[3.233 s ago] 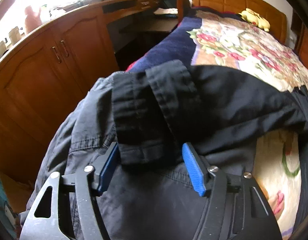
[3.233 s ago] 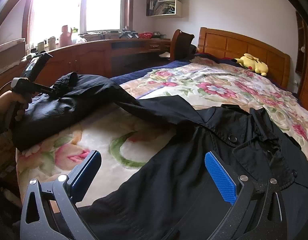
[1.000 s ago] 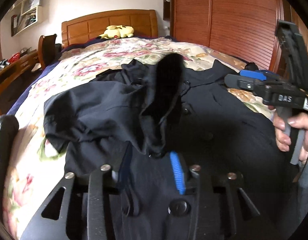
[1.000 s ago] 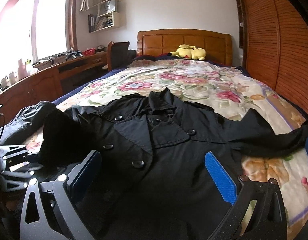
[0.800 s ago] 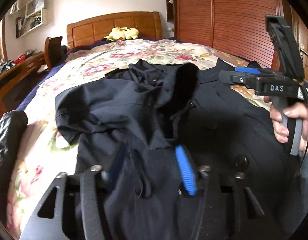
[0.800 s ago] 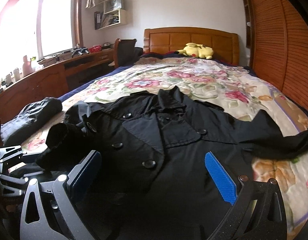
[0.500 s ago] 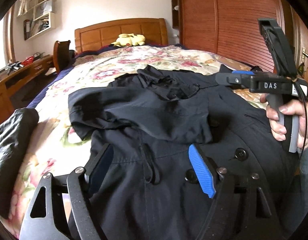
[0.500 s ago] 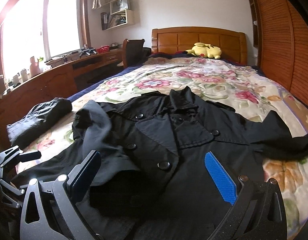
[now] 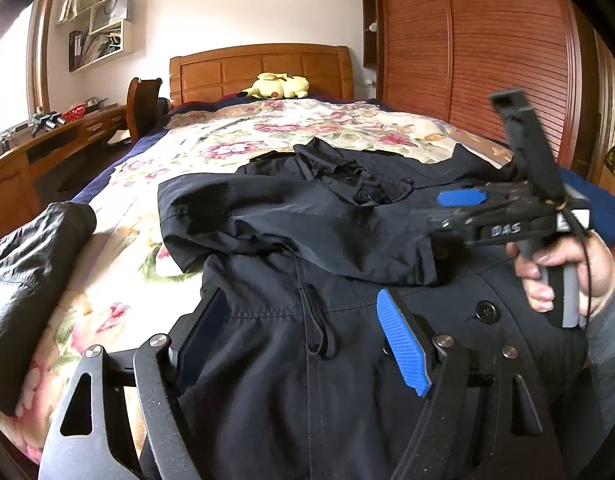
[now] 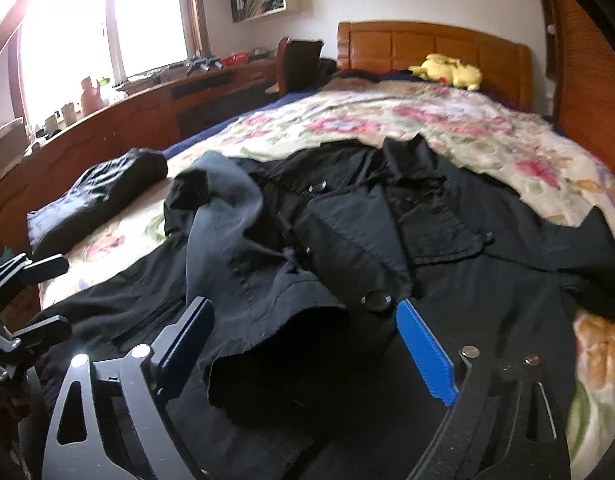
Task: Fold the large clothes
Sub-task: 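Grasp the folded sleeve with the right tool and straighten it across the coat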
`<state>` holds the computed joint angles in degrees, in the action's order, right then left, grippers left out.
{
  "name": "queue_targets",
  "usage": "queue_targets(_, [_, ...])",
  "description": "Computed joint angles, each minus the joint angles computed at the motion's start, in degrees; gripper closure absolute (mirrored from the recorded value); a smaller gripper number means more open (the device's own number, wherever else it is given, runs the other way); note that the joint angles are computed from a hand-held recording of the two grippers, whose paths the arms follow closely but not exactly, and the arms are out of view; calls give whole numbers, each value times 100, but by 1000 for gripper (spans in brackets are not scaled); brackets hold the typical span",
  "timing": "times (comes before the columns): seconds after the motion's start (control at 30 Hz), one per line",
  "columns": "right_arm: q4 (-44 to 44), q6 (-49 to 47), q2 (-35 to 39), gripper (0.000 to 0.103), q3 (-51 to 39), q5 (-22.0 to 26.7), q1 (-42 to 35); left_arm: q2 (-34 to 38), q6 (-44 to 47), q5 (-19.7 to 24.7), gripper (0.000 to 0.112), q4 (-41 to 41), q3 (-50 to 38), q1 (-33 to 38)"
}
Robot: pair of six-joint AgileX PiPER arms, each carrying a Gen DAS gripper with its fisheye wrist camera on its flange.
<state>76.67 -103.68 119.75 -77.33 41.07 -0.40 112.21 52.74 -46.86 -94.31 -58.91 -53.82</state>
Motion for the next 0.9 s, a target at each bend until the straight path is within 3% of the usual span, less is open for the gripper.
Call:
queue_targets(0.1, [-584, 633, 260, 20, -407, 48, 147, 8, 9, -22, 34, -23, 5, -14])
queue_targets(0.2, [-935, 981, 426, 43, -686, 203, 210, 6, 3, -81, 34, -74, 36, -49])
queue_targets(0.27, [-985, 1023, 471, 73, -780, 311, 186, -12, -58, -94, 34, -83, 72, -55])
queue_targets(0.37, [-815, 834, 460, 95, -748, 396, 131, -51, -273, -132, 34, 11, 163, -82])
queue_targets(0.63, [952, -1001, -181, 98, 405, 296, -283, -95, -383, -245, 34, 67, 161, -56])
queue_targets(0.77, [1411, -1298, -348, 98, 638, 625, -780, -109, -501, -139, 34, 175, 172, 30])
queue_targets(0.9, [1674, -1569, -393, 98, 791, 636, -1103, -68, -605, -3, 34, 317, 97, 137])
